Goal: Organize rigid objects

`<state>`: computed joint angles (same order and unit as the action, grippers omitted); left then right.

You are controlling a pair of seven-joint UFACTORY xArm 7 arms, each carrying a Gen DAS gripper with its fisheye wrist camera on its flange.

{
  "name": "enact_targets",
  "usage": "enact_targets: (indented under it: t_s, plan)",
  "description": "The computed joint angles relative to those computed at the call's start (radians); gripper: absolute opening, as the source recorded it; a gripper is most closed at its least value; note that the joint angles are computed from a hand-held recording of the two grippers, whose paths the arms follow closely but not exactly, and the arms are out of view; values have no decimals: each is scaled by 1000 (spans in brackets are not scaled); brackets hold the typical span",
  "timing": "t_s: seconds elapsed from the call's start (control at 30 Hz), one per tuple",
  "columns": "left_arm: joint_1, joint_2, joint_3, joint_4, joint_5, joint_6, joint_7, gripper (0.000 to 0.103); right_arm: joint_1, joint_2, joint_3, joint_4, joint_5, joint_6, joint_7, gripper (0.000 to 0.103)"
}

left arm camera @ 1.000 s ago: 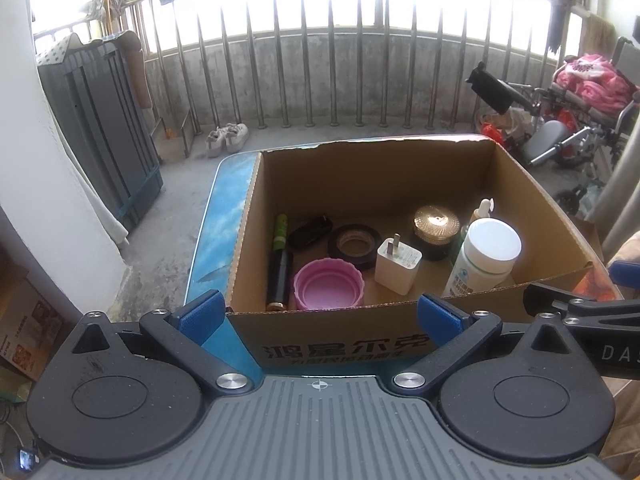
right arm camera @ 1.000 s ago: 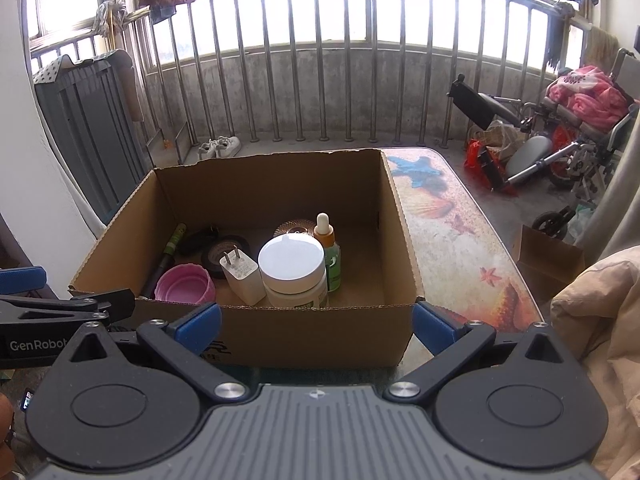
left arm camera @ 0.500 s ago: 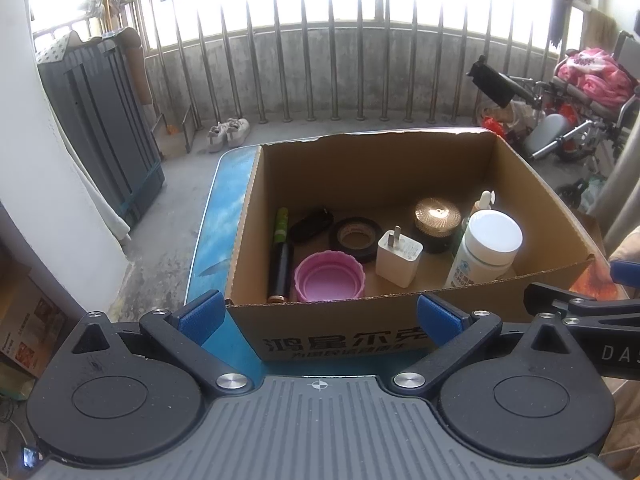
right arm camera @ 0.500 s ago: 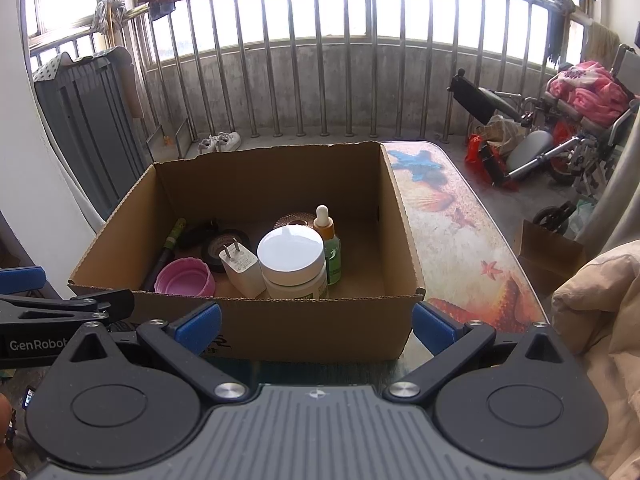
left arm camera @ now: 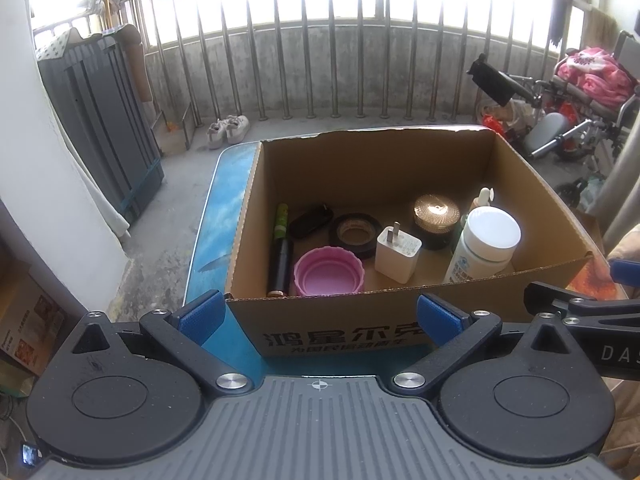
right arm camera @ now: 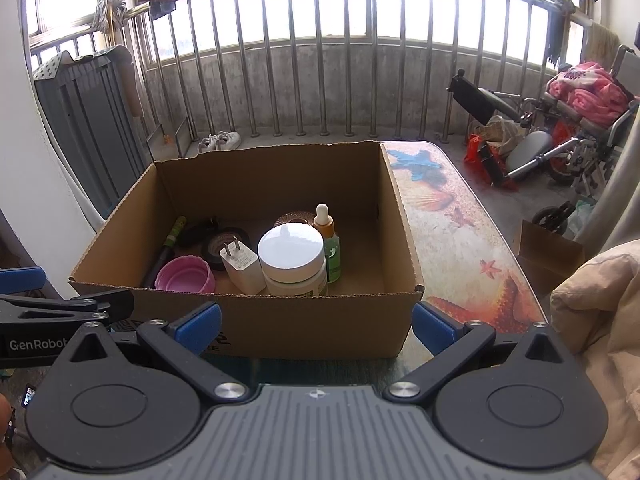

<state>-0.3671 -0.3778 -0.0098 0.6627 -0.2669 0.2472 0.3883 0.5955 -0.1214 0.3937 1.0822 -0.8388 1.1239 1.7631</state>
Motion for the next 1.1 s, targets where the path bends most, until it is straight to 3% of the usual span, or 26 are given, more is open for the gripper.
enact_targets:
  t_s: [1.1]
  plan:
    - [11, -10, -16, -14, 32, 3, -42, 102, 3, -2, 2, 0, 6, 4, 3, 103]
